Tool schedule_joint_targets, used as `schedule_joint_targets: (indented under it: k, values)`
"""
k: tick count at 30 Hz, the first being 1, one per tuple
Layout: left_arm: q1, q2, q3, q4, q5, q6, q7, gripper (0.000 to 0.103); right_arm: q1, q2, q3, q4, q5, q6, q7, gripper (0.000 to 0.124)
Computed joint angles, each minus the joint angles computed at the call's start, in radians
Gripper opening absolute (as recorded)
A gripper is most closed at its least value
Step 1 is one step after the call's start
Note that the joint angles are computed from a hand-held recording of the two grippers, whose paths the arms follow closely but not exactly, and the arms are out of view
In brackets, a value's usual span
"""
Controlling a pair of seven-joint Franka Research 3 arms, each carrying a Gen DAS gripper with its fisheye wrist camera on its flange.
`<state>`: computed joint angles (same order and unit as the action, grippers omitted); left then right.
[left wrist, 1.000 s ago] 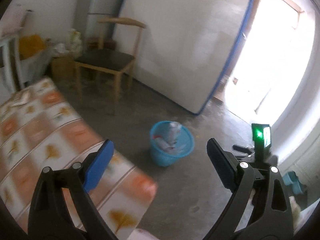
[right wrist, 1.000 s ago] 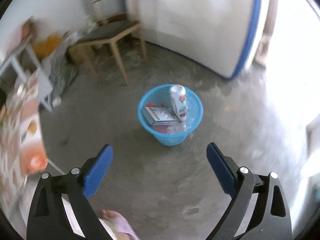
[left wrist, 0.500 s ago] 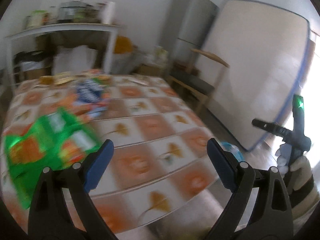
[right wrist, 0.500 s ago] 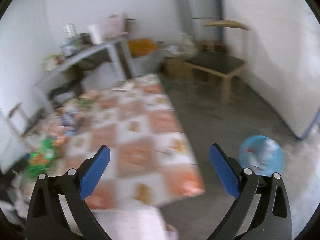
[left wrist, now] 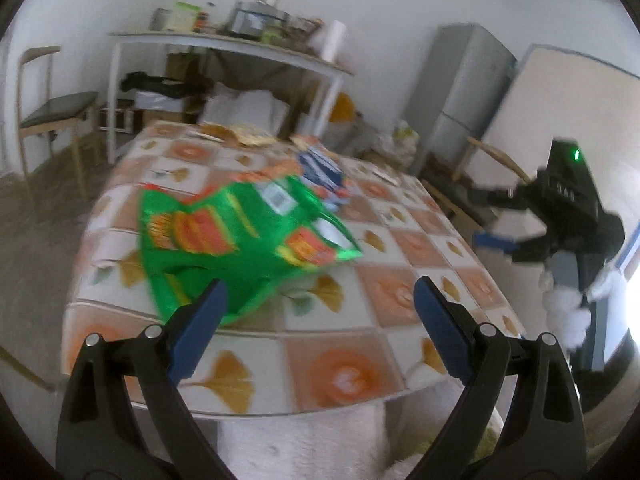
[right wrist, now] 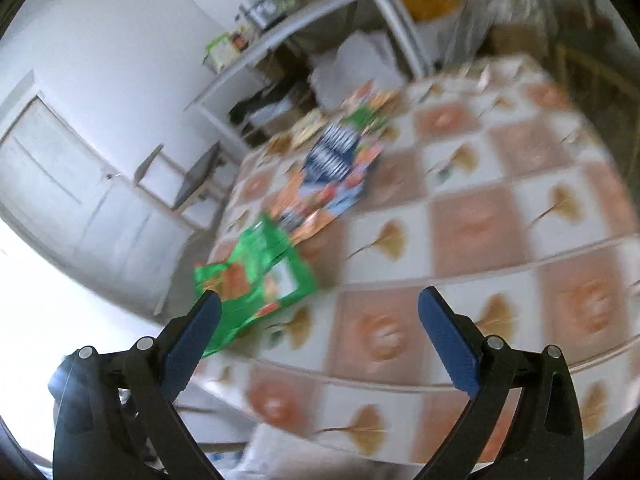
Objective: Collect trash
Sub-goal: 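Grasp the green chip bag with the left gripper, then grasp another edge of the green chip bag with the right gripper while the left holds it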
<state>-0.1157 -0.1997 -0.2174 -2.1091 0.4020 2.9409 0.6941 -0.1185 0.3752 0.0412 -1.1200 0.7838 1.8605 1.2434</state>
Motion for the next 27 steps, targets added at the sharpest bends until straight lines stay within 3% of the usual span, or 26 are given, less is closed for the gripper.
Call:
schedule_joint_targets:
  k: [3, 6, 13, 18, 21, 23, 26, 27]
  values:
    - [0.09, -0.036, -0.035, -0.025, 0.109, 0.001, -0.145, 0.09, -0.007, 0.047, 0.028, 0.023, 0.062, -0.103, 0.081, 0.096]
    - [0.11, -0.039, -0.013, -0.03, 0.115, -0.031, -0.184, 0.09, 0.005, 0.086, 0.045, 0.03, 0.087, -0.154, 0.156, 0.089]
    - [0.105, -0.025, 0.039, -0.026, 0.049, -0.058, -0.182, 0.077, 0.05, 0.092, 0.058, -0.042, 0.113, -0.005, 0.209, 0.086]
    - [0.059, -0.01, 0.066, -0.031, -0.045, -0.05, -0.094, 0.073, 0.065, 0.133, 0.072, -0.003, 0.112, 0.018, 0.218, 0.08]
    - [0.048, -0.002, 0.064, -0.032, -0.078, -0.041, -0.069, 0.068, 0.067, 0.187, 0.087, 0.064, 0.107, 0.008, 0.247, 0.065]
    - [0.043, -0.002, 0.061, -0.034, -0.094, -0.037, -0.057, 0.066, 0.056, 0.215, 0.099, 0.095, 0.114, -0.009, 0.255, 0.046]
    - [0.041, 0.001, 0.056, -0.029, -0.103, -0.034, -0.046, 0.065, 0.018, 0.261, 0.124, 0.161, 0.139, -0.087, 0.246, 0.023]
    - [0.044, 0.001, 0.053, -0.028, -0.1, -0.033, -0.049, 0.065, 0.006, 0.274, 0.131, 0.181, 0.144, -0.113, 0.236, 0.022]
